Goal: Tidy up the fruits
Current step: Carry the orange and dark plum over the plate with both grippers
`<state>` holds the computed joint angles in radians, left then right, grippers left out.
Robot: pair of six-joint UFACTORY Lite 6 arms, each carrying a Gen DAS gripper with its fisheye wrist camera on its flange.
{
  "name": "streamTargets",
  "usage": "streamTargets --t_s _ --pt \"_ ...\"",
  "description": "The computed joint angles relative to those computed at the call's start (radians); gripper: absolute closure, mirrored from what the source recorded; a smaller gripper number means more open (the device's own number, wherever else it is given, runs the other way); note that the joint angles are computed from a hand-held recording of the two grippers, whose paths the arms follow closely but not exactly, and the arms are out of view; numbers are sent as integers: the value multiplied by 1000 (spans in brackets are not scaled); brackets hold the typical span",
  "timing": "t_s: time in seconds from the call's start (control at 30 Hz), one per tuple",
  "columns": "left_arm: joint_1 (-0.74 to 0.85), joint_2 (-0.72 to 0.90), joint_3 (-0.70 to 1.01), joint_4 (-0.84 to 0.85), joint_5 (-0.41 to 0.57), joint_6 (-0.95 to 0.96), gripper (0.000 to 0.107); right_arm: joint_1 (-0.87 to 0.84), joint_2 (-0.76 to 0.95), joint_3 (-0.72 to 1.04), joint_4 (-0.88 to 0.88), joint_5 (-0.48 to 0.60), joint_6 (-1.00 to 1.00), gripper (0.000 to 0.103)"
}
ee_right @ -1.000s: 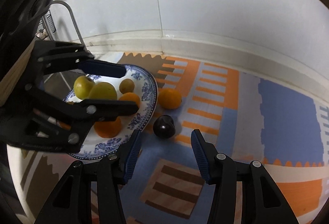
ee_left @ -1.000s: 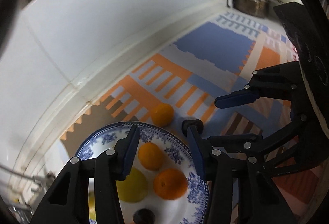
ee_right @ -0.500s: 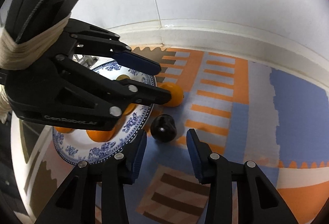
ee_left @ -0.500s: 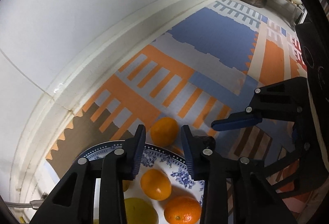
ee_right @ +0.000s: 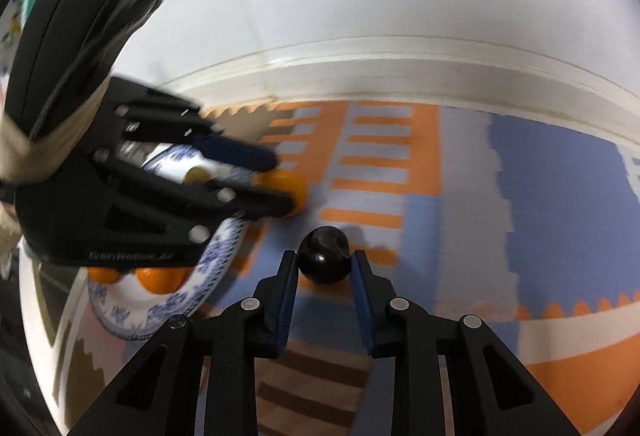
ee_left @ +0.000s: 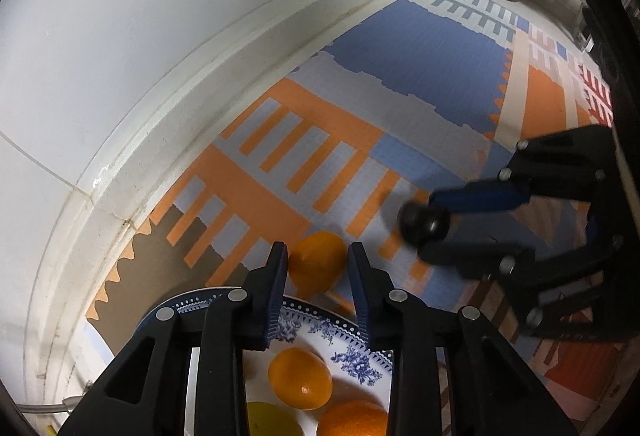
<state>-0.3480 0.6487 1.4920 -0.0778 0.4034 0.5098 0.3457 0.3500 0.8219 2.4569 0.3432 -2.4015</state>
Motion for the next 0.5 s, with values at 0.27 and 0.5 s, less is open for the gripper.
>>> streamTargets --t_s 0.27,0.5 --pt "-37 80 98 177 38 -196 73 -31 -13 10 49 -9 -22 75" --pt "-31 78 79 97 21 -168 74 -44 -10 34 49 -11 -21 75"
